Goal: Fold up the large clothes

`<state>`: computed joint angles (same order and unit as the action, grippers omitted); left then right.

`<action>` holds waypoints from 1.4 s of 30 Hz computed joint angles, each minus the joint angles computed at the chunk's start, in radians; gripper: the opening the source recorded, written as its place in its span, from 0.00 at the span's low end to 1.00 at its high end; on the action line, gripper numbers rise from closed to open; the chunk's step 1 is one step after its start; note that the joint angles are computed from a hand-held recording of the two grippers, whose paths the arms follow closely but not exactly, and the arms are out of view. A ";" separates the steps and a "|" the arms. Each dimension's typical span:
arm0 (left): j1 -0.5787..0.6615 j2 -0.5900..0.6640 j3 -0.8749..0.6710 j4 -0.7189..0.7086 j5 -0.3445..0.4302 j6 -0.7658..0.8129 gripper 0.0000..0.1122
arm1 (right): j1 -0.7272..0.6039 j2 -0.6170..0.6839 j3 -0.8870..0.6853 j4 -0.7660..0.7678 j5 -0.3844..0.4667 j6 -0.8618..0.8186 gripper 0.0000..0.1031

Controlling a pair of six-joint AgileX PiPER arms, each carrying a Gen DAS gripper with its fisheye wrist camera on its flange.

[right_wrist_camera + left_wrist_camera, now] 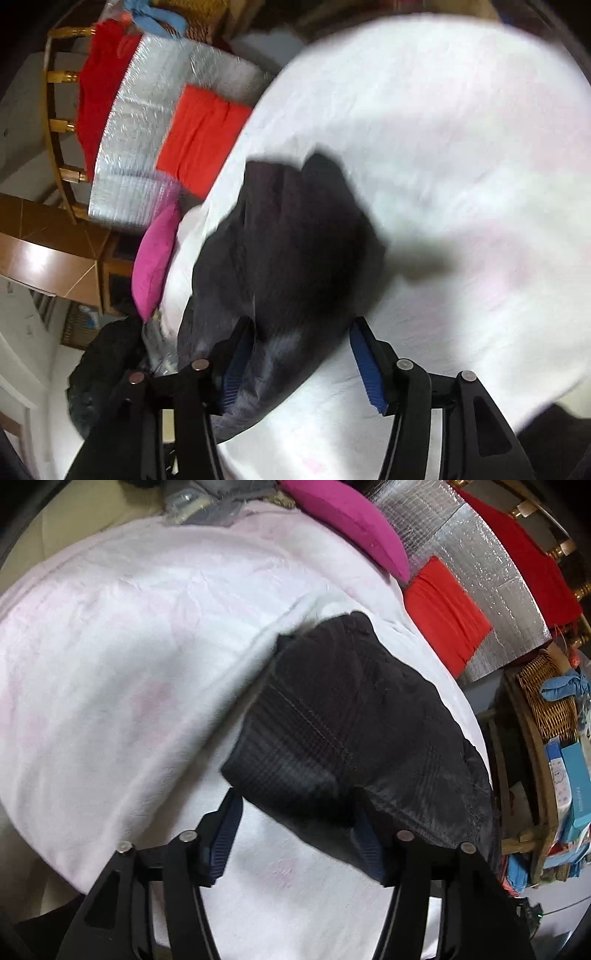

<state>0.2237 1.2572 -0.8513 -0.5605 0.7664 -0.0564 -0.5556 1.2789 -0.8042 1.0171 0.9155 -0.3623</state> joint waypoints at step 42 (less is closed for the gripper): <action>-0.744 -0.327 -0.158 1.314 0.335 -0.980 0.71 | 0.496 -0.335 -0.238 -0.818 -0.075 0.574 0.73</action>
<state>-0.5201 0.9299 -1.0096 0.7532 1.1017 -1.0368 -0.0599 0.9438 -1.0420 0.1993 0.8405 0.2115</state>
